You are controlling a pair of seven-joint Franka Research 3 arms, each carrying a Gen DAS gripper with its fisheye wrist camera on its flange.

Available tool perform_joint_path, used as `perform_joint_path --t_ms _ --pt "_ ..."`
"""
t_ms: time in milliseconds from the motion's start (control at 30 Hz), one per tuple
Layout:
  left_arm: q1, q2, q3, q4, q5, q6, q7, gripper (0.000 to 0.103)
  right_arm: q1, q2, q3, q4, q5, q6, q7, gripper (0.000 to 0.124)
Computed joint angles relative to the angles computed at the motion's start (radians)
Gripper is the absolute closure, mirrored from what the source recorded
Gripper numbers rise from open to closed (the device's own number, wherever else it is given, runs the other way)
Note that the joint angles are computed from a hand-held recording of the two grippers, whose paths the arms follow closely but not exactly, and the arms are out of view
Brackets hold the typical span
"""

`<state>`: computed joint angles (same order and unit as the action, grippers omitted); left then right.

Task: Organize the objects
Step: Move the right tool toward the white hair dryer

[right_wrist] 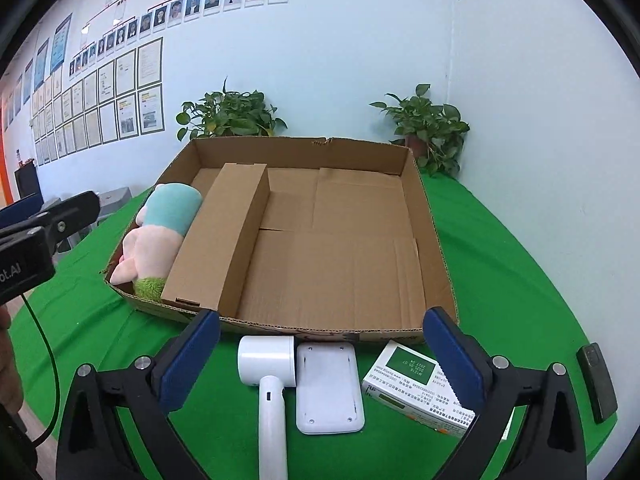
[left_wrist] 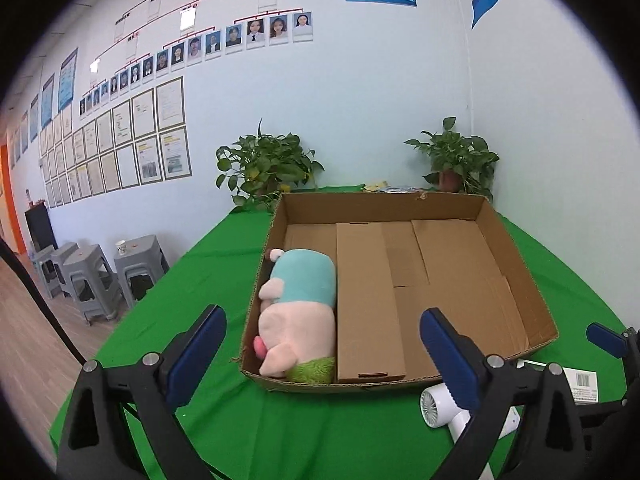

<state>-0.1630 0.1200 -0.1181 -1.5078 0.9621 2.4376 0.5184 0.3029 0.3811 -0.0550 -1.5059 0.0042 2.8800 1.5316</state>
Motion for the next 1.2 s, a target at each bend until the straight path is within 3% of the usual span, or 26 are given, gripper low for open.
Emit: perform_joint_path --t_ms 233,467,800,1033,1200 --pt "-0.006 0.020 -0.003 0.021 -0.010 0.018 0.023 0.005 -0.013 -0.018 0.015 -0.021 0.025 0.013 -0.028 0.022" --pt "-0.014 0.027 0.001 0.016 -0.030 0.030 0.030 0.005 0.000 -0.044 -0.014 -0.065 0.003 0.051 -0.001 0.022" --pt "-0.027 0.054 0.008 0.050 -0.022 0.025 0.023 0.005 -0.018 -0.054 0.005 -0.080 0.022 0.032 -0.005 0.022" --pt "-0.030 0.074 0.013 0.064 -0.074 0.038 0.059 0.005 -0.026 -0.067 0.004 -0.106 0.023 0.046 0.000 0.022" --pt "-0.007 0.067 0.010 0.038 -0.166 0.103 0.112 0.005 -0.045 -0.056 0.032 -0.099 0.064 0.031 -0.025 0.022"
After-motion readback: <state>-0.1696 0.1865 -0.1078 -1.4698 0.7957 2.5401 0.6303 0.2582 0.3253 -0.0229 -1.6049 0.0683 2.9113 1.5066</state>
